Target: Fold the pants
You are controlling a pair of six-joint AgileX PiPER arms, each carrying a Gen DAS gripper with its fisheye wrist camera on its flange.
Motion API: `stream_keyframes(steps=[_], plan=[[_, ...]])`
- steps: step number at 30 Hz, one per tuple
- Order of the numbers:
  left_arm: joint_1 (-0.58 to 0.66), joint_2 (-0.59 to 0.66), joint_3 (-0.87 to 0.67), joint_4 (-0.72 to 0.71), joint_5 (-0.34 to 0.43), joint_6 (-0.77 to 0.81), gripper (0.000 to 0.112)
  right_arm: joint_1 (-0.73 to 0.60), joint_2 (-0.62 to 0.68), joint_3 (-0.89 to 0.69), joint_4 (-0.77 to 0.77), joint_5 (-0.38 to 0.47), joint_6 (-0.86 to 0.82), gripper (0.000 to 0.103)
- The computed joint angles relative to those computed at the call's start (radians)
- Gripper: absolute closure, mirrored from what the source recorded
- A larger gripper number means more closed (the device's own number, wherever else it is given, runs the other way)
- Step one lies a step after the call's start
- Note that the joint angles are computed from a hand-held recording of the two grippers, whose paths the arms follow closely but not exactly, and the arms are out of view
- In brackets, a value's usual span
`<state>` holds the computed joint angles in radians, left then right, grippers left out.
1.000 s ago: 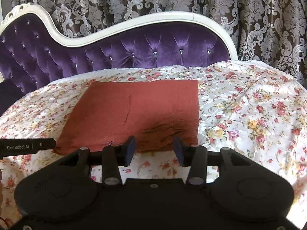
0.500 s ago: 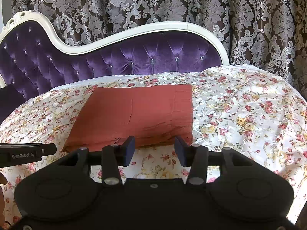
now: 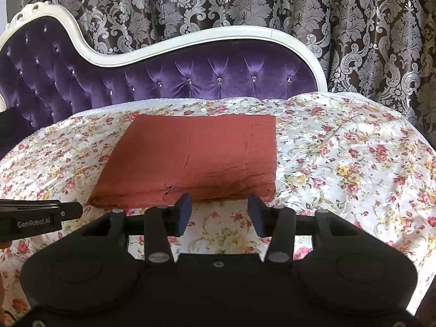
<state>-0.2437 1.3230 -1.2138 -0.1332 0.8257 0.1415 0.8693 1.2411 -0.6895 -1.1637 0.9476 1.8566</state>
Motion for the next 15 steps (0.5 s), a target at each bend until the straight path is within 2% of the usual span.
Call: stream_keyframes(steps=[15], plan=[[0.004,0.036,-0.010,0.003,0.013,0.005,0.081,-0.065,0.043,-0.048,0.110,-0.001,-0.113,0.048]])
